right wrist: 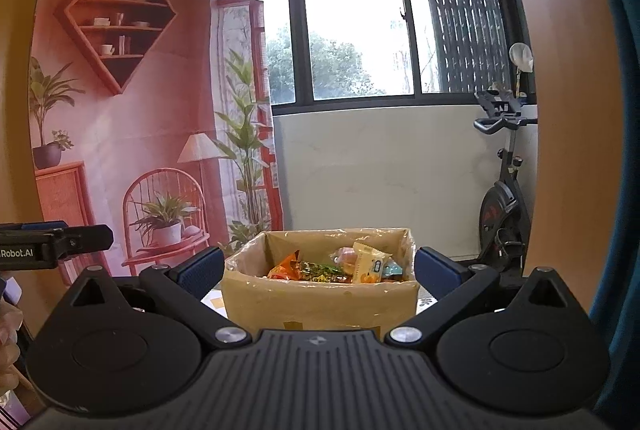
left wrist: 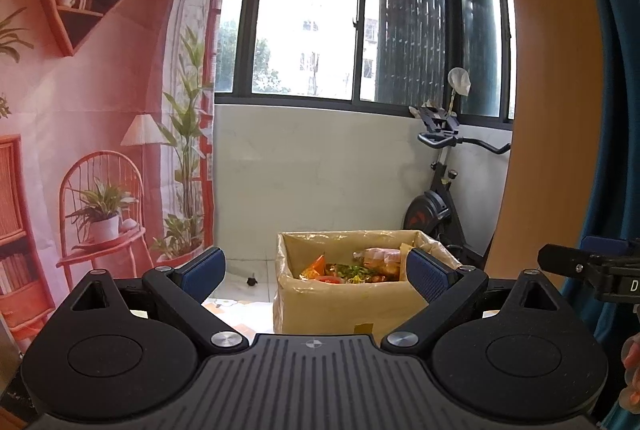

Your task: Organize snacks

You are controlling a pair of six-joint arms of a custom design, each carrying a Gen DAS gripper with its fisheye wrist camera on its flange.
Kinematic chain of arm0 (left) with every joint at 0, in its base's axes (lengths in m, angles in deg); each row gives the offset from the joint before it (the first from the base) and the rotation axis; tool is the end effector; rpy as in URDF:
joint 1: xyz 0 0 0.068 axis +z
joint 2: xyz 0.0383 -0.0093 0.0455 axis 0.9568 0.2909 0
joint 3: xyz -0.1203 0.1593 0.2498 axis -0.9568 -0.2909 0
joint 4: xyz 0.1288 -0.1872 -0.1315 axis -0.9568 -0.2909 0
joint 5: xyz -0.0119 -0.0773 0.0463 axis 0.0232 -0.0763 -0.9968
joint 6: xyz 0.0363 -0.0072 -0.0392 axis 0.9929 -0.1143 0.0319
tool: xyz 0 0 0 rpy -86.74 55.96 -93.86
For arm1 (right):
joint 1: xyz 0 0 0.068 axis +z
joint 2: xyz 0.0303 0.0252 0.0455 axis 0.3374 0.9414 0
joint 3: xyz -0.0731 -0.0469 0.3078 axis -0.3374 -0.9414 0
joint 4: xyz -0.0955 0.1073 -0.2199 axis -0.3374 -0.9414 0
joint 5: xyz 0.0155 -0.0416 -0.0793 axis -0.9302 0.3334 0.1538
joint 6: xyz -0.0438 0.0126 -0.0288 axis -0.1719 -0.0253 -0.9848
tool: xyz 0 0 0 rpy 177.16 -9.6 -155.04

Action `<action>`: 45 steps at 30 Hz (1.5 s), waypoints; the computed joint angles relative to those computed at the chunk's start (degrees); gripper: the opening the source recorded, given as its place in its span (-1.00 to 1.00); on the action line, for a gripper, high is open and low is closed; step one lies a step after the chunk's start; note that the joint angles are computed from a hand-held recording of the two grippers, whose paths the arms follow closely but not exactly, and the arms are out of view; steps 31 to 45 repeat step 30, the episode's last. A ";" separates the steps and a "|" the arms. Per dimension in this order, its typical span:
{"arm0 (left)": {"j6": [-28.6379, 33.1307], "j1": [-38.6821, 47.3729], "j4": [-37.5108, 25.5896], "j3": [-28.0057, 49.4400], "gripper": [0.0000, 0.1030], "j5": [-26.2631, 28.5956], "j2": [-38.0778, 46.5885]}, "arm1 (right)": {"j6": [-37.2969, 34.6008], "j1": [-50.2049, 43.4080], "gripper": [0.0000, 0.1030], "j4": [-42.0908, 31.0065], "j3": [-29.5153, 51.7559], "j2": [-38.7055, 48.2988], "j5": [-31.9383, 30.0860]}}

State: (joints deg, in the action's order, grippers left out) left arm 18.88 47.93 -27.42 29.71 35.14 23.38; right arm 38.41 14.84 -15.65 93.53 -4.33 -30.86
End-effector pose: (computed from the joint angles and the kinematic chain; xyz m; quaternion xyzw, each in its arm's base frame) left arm 0.2586 -0.1010 0.2807 -0.0646 0.7856 0.0273 0.6147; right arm 0.2808 -0.0082 0.2912 -0.1406 0.7802 0.1273 0.5961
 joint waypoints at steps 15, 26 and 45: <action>0.28 0.10 -0.15 -0.96 0.91 0.39 -0.56 | 0.91 0.27 1.00 -0.32 -0.25 -0.08 1.48; 0.44 -0.38 0.52 -1.47 0.91 -0.50 -0.23 | 0.68 0.37 1.00 0.29 -1.11 0.18 1.85; 0.03 -0.43 0.39 -1.48 0.91 -0.72 -0.16 | 0.59 0.26 1.00 0.38 -1.33 0.36 1.92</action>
